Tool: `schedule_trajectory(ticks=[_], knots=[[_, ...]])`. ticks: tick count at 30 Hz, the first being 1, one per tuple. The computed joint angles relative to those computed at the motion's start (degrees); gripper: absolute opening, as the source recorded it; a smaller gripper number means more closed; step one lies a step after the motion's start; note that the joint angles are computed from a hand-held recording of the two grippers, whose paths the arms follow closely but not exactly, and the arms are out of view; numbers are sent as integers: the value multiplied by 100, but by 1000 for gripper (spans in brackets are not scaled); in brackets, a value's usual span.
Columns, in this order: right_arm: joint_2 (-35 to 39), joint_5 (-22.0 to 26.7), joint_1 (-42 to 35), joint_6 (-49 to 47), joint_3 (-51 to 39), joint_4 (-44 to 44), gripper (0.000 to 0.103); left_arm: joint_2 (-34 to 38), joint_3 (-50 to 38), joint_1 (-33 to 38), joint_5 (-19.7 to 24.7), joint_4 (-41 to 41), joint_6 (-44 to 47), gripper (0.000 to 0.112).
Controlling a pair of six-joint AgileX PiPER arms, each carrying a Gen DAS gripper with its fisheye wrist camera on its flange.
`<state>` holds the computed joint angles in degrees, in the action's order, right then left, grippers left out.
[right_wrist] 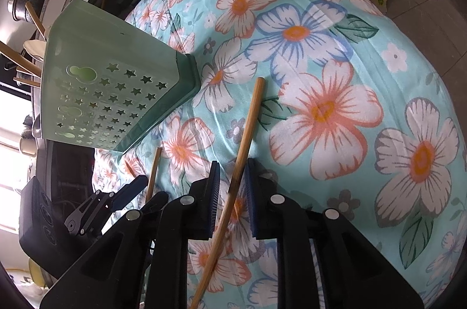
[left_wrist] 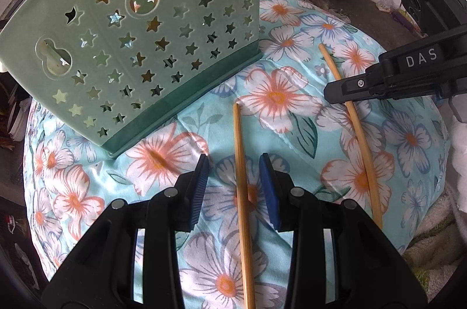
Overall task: Organize utensils
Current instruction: 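Hold the chopsticks and tilt them upright with both grippers, then lift both upright chopsticks above the green basket with both grippers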
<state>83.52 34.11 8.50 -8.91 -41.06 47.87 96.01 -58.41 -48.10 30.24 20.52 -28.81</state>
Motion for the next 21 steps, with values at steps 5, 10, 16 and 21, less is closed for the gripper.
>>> schedule_trajectory(ticks=[5,10,16,21], knots=[[3,-7,10,3,-1,-2,16,268,-222,-83,-13,162,-197,34],[21,-13,1,17,-24,-51,16,352,-338,-126,16,269,-287,34],[14,-115,40,110,9,-72,11,455,-440,-242,-63,500,-624,19],[-152,-159,34,195,109,-101,11,409,-444,27,-237,193,-223,7]])
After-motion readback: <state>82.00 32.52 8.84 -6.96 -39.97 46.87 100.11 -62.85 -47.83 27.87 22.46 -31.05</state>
